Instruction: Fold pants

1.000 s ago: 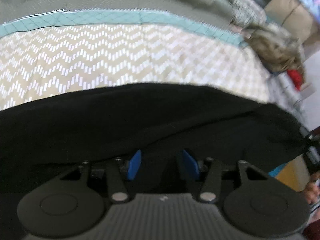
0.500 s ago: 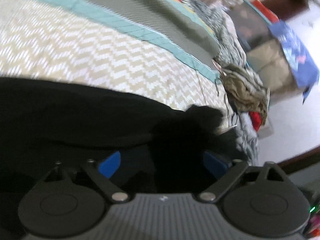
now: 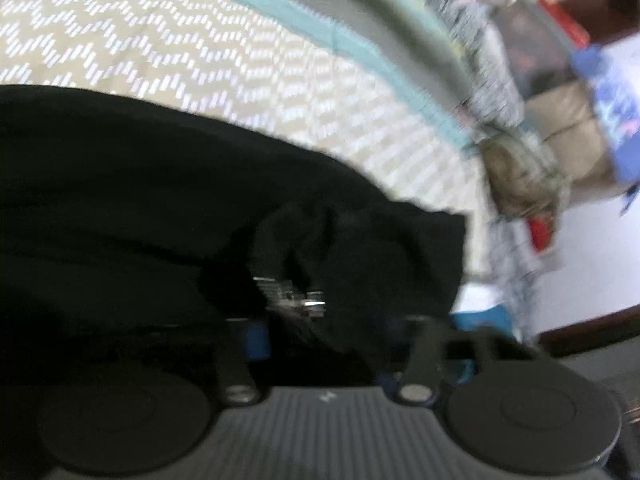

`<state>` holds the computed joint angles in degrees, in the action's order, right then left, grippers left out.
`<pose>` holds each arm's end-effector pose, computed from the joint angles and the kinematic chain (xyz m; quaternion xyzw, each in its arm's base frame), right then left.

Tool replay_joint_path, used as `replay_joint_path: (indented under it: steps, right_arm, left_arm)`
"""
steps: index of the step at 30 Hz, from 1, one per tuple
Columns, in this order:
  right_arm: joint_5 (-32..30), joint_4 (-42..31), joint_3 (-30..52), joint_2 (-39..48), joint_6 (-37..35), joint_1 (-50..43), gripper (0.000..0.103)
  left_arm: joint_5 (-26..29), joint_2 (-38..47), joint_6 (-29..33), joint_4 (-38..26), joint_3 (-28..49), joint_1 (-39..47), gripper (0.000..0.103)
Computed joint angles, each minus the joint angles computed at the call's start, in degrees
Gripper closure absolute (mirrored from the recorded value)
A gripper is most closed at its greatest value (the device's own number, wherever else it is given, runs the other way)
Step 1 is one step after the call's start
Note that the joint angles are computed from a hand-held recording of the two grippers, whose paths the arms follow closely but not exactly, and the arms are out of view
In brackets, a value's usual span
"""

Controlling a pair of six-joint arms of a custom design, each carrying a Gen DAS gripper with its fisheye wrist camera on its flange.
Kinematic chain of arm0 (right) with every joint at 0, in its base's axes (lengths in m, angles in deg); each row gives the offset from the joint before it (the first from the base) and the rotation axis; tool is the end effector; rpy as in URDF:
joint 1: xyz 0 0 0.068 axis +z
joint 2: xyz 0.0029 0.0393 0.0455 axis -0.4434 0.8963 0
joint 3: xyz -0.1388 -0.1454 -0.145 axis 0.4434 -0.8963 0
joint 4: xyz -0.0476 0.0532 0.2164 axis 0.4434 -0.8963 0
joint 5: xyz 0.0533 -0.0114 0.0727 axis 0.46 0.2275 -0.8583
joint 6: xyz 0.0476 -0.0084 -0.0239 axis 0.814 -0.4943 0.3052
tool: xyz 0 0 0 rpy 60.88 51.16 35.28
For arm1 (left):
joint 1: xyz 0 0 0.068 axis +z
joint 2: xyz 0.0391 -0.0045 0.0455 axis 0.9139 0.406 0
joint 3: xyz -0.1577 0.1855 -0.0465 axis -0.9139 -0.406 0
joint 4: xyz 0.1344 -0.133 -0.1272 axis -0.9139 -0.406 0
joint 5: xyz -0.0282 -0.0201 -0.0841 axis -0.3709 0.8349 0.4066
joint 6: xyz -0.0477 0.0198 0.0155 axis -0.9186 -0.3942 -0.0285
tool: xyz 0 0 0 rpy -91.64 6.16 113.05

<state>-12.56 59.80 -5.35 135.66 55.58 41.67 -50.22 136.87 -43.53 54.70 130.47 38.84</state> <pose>0.1224 0.2408 0.1154 0.0958 0.8840 0.1604 0.4285 0.3114 -0.1848 0.0681 0.1794 0.9093 -0.3675 0.0764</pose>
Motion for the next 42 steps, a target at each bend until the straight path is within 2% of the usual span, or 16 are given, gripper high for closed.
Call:
replay_joint_path:
  steps: [2,5,11,13,15,17,19,21,24,26,29,31,35,38,40,42]
  right_arm:
    - [-0.72,1.41,-1.37,-1.77,-1.63,0.65,0.057]
    - [3.73,-2.4,-3.63,-5.81,2.43,3.9,0.057]
    - [13.25,-16.33,-7.3,-12.01,23.75,9.76,0.056]
    - [11.99,-15.89,-8.56,-11.84,26.83,8.95,0.056]
    - [7.68,-13.74,-8.57,-9.29,27.11,6.27,0.056]
    - [1.56,-10.67,-7.06,-4.18,25.29,2.43,0.057]
    - [1.69,-14.95,-3.72,-0.82,26.71,3.7,0.057]
    - [2.06,-18.34,-1.27,-1.22,25.75,4.16,0.055]
    - [5.09,-18.54,-0.91,-3.61,25.06,5.09,0.056]
    - [5.73,-17.4,0.4,-3.62,21.21,4.07,0.056]
    - [4.91,-13.84,2.01,-2.52,15.71,3.54,0.056]
    - [2.61,-8.74,3.23,-0.48,10.37,1.86,0.056]
    - [-4.09,-2.25,7.89,3.82,0.08,-2.5,0.056]
    - [-7.32,-3.18,14.57,8.17,-5.11,-4.37,0.056]
    - [-9.81,-3.09,18.41,11.01,-7.75,-6.0,0.056]
    - [-11.65,-3.91,21.6,13.39,-8.94,-7.3,0.056]
  left_arm:
    - [-0.26,0.7,-0.87,1.56,-0.75,0.85,0.087]
    - [-0.35,-1.28,-0.11,5.81,-4.95,2.85,0.087]
    - [-3.19,-9.59,2.54,12.25,-15.15,7.41,0.087]
    - [-4.49,-9.44,2.75,10.96,-14.78,8.91,0.086]
    - [-6.1,-7.75,3.14,8.66,-12.91,9.41,0.083]
    - [-7.84,-7.75,3.42,8.42,-13.21,9.44,0.073]
    - [-9.21,-10.23,4.73,7.56,-14.54,9.78,0.061]
    - [-8.14,-15.43,8.59,7.85,-17.97,12.33,0.059]
    - [-1.54,-24.01,13.33,7.75,-23.3,20.72,0.049]
    - [2.79,-28.47,15.58,7.35,-25.97,29.48,0.046]
    - [7.47,-30.05,17.4,5.51,-26.71,43.79,0.041]
    - [7.31,-28.92,17.05,6.12,-26.4,50.83,0.027]
    - [4.08,-22.15,15.99,7.51,-23.7,59.51,0.024]
    - [6.86,-16.63,14.24,7.49,-21.29,60.94,0.021]
    - [8.42,-12.89,14.98,7.16,-18.87,61.25,0.012]
    - [6.7,-9.97,13.78,9.96,-17.89,58.96,0.01]
